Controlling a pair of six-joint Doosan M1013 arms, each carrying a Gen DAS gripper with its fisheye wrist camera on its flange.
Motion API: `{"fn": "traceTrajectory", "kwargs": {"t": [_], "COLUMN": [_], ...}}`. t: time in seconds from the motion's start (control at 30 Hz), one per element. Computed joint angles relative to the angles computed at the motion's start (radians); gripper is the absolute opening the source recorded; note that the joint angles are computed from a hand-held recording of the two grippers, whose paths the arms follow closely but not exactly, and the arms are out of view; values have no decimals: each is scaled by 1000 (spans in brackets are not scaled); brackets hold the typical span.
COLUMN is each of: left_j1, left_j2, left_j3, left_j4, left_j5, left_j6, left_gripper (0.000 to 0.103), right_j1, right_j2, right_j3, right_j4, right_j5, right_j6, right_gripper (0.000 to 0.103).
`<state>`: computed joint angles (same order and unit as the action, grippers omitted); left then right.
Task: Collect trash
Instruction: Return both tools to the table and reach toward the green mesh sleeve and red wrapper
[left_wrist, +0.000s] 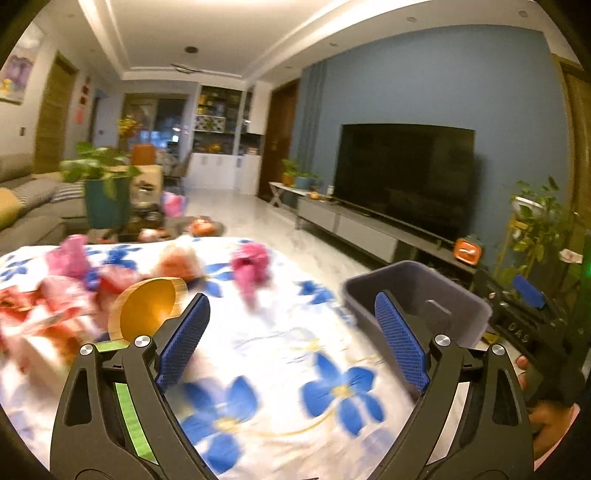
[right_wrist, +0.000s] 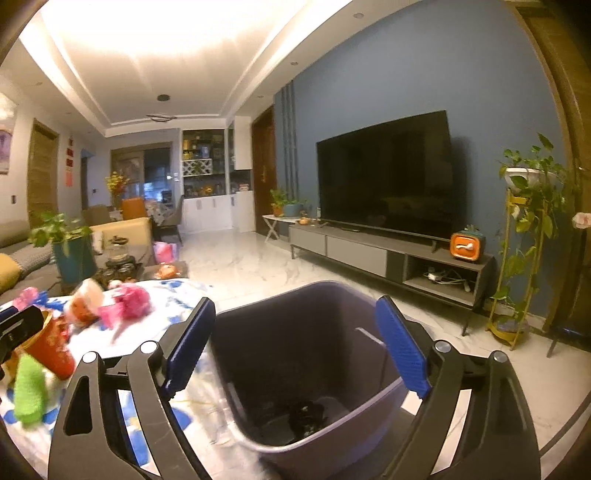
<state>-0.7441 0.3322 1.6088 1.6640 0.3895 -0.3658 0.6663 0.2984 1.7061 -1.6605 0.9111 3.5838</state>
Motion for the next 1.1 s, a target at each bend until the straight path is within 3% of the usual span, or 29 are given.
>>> {"fn": "traceTrajectory", "kwargs": {"t": [0.37, 0.67, 1.1], "left_j1": [14, 25, 61], "left_j2": [-107, -147, -177], "left_j3": [173, 250, 308], "left_j4": [-41, -88, -104], "left_j5": [229, 336, 383], "left_j6": [-74, -89, -176], "left_gripper": [90, 90, 90], "right_j1": [56, 92, 120], "right_j2": [22, 85, 191], "right_j3": [-19, -88, -204], "right_j4": [-60, -35, 99], "right_j5": [-98, -228, -416], "right_j6": [30, -31, -226], "right_gripper": [86, 86, 86]}}
